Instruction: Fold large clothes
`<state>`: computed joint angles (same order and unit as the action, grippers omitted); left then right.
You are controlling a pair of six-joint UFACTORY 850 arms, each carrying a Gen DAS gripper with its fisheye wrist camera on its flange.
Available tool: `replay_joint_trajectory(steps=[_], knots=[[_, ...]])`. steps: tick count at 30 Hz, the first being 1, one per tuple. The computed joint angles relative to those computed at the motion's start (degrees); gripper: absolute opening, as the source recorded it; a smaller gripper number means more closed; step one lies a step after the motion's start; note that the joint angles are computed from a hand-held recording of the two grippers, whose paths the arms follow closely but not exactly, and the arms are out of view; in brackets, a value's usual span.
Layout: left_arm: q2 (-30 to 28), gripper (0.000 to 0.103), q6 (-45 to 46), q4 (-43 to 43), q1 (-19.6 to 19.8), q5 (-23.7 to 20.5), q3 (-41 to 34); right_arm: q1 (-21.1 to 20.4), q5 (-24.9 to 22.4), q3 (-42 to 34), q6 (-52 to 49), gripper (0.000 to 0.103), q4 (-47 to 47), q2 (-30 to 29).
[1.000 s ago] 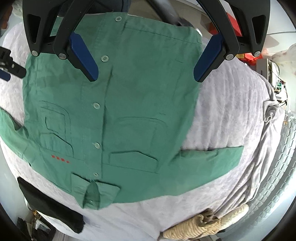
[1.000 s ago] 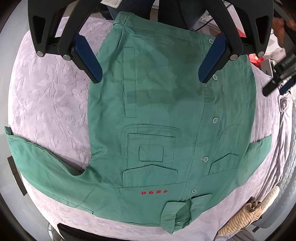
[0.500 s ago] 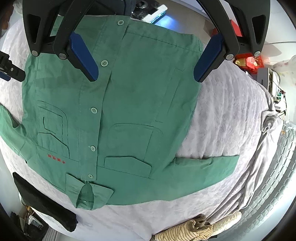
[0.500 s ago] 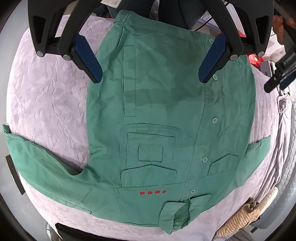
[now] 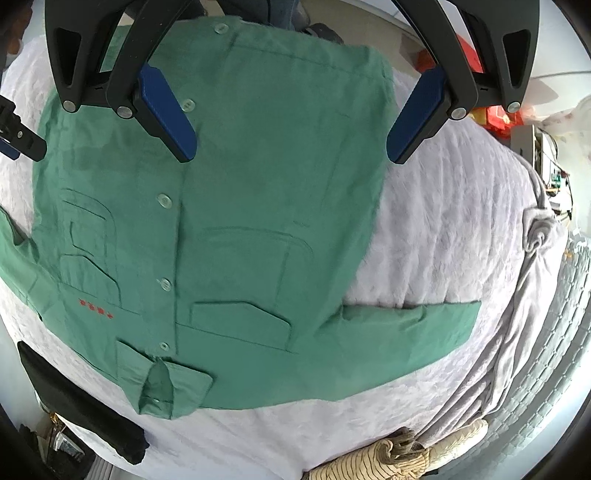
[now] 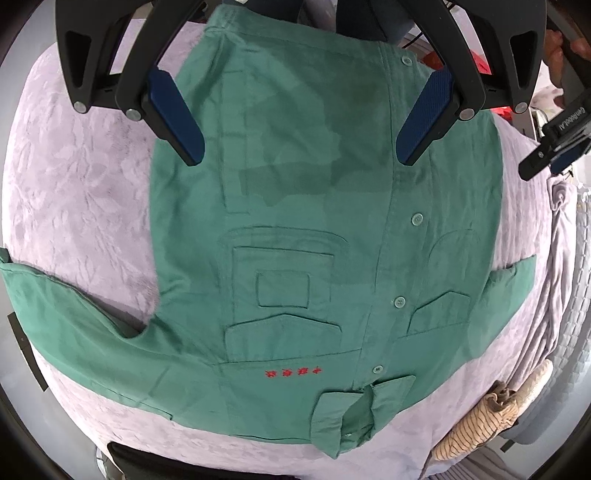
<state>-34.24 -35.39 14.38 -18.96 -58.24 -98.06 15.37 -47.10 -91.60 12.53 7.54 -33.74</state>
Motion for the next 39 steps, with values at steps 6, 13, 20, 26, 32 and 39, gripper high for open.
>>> replay_joint_trajectory(steps=[6, 13, 20, 26, 32, 39], knots=[[-0.34, 0.103, 9.98, -5.27, 5.51, 5.51, 1.35, 1.95, 2.48, -1.07, 4.70, 0.103, 0.54, -2.11], [-2.92, 0.103, 17.13, -12.79, 15.79, 10.81, 0.35, 5.22, 0.26, -7.39, 9.54, 0.103, 0.64, -6.93], [-11.85, 0.103, 22.60, -25.96, 26.54, 19.36, -4.71, 9.38, -1.92, -22.29, 8.52, 0.103, -0.55, -17.14], [-21.23, 0.103, 22.81, -32.39, 31.73, 23.32, -12.50, 11.40, -7.23, -37.92, 4.48, 0.103, 1.23, -27.78], [-25.61, 0.008, 15.94, -24.40, 31.75, 26.28, -18.99, 12.41, -7.01, -42.12, 3.84, 0.103, 2.39, -31.21], [-19.64, 0.003, 30.97, -31.63, 29.30, 33.16, -15.81, 11.98, 1.18, -33.18, 4.92, 0.103, 3.42, -26.13]])
